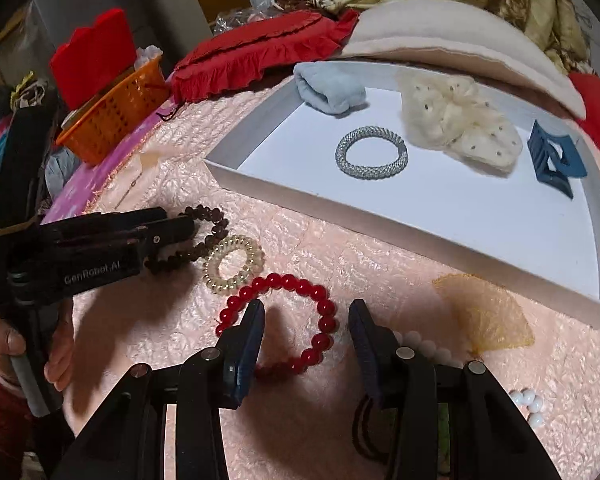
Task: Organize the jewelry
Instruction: 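Grasp the red bead bracelet with the right tool while the left tool grasps the brown bead bracelet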
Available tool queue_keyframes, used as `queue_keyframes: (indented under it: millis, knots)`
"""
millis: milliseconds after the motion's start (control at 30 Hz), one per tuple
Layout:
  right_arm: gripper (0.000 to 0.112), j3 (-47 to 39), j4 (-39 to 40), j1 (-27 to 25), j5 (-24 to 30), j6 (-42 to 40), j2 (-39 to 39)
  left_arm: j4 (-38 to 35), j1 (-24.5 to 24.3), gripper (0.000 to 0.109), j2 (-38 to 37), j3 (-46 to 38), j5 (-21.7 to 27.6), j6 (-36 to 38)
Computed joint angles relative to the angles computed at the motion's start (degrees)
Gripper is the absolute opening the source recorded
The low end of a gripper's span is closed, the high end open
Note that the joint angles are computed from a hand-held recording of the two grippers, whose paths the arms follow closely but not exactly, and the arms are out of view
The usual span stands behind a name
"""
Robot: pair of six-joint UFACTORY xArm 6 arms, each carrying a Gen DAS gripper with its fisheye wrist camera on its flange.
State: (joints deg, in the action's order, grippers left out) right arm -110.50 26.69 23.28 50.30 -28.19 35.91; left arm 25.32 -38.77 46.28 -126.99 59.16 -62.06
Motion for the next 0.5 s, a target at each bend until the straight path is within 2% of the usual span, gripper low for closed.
queue_keyframes:
  millis: [67, 133, 167, 200, 233, 267, 333, 400, 500]
  knots:
    - [0.042, 1.54, -1.25, 0.55, -1.93, -0.31, -0.73, 2.51, -0.97, 0.043, 2.5, -3.96, 3.22, 1.24]
    - [0.036, 3.73, -3.59, 1.29, -4.48, -0.16, -1.87, 3.84, -1.35, 0.028, 2.5, -3.57, 2.35, 0.99]
    - [0.029, 5.68, -6.45, 1.94, -6.95, 0.67, -2.81, 3.8, -1.44, 0.024, 2.57, -3.64, 2.1, 1.0]
    - [0.025, 6.76, -8.36, 2.33, -8.4, 1.39, -3.32, 3.64, -1.62, 0.013, 3.37, -5.13, 3.04, 1.35]
    - [0.016, 7.73, -9.14, 2.54, -9.21, 1.35, -3.88, 3.13, -1.75, 0.007, 4.4, -7.08, 4.03, 2.06]
    - [0.009, 7.72, -8.47, 2.54, -8.74, 0.85, -4.0, 2.02, -1.9, 0.007, 5.91, -9.96, 5.54, 3.28]
    - [0.009, 6.9, -6.59, 2.24, -6.89, -0.02, -3.9, 1.7, -2.38, 0.007, 7.45, -13.34, 7.4, 4.35]
    - [0.009, 7.42, -4.41, 2.0, -7.26, -0.84, -4.56, 2.44, -3.14, 0.007, 6.76, -13.58, 7.64, 4.23]
    - [0.009, 9.01, -0.64, 1.52, -8.64, -2.54, -6.84, 3.99, -3.81, 0.007, 1.95, -8.19, 5.09, 2.76]
